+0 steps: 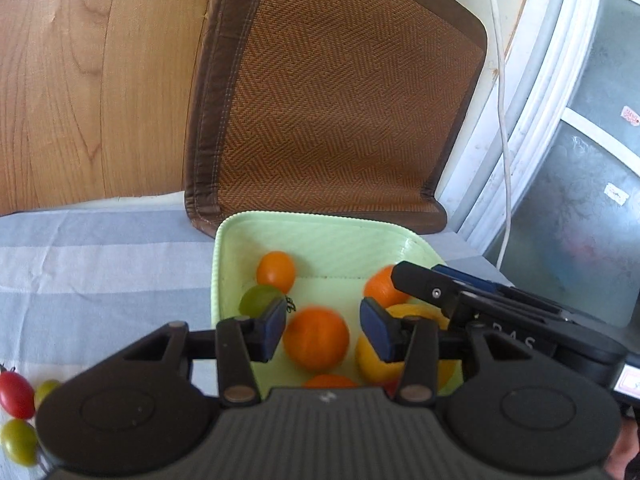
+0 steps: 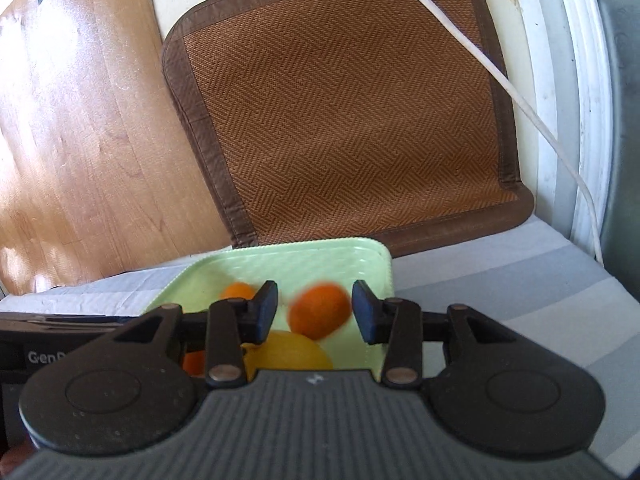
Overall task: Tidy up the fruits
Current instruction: 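Carry both tangerines over the green bowl and open both grippers, then grasp a dark plum with the left gripper while the right gripper grasps a small orange fruit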
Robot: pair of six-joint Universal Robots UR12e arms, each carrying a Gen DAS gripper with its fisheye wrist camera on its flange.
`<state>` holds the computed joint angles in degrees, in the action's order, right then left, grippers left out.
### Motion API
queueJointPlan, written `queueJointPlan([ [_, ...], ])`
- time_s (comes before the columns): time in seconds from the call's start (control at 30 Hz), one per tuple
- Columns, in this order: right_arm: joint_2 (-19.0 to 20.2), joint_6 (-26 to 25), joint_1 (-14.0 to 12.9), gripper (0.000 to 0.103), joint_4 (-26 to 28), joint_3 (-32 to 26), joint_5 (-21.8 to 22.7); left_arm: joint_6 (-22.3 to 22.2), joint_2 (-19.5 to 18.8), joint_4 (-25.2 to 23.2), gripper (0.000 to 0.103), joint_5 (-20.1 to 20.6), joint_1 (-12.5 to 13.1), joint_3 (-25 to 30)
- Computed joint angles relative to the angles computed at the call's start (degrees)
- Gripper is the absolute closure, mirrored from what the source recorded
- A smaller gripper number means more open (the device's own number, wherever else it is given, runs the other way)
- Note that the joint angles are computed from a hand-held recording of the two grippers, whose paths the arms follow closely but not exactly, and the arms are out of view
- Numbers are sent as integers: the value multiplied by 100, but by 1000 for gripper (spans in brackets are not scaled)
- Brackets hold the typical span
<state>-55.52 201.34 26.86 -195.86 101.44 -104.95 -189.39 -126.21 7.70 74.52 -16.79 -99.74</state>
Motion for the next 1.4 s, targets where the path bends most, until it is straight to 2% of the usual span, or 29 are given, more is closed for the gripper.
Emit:
queueJointPlan([
  [0.07,-8,2,4,58,-123,40,-26,-125,74,123,60,7,28,-97],
  [0.2,21,-34,20,59,-557,111,-185,-281,346,809,60,37,190,-535],
  [0.37,83,-11,102,59,-1242,187,-498,-577,836,1561,60,449,609,-1379],
  [0.47,162,-283,207,59,-1743,187,-684,-629,1070,1605,60,1020,803,-1842],
  [0.57,157,-363,256,59,-1958,230,-432,-765,1165,1496,60,1041,975,-2145],
  [0.67,3,-216,230,58,-1695,342,541,-788,1164,1467,60,848,1087,-2317],
  [0.73,-53,-453,284,59,-1373,350,1091,-826,1101,1460,60,679,1108,-2333],
  [0.77,-62,-671,352,59,-1131,320,1189,-864,1067,1438,60,548,1126,-2321],
  [0.87,-11,-1540,595,59,-322,147,1056,-875,998,1494,60,263,1114,-2311],
  [0.93,49,-1845,677,60,105,12,915,-560,950,1606,60,243,1009,-2279],
  [1.0,76,-1680,657,60,430,-99,1002,-130,936,1718,60,380,880,-2277],
  [1.07,87,-1316,564,60,554,-154,1306,164,910,1875,60,489,794,-2292],
  [1.13,119,-1097,545,60,584,-202,1439,270,884,1919,60,487,773,-2286],
  [1.23,226,-972,584,61,750,-345,1353,291,871,1810,60,456,762,-2249],
  [1.3,184,-824,506,75,849,-306,1814,356,876,1722,60,465,736,-2218],
  [1.4,64,-905,568,75,751,-154,1522,536,851,1595,60,511,656,-2115],
])
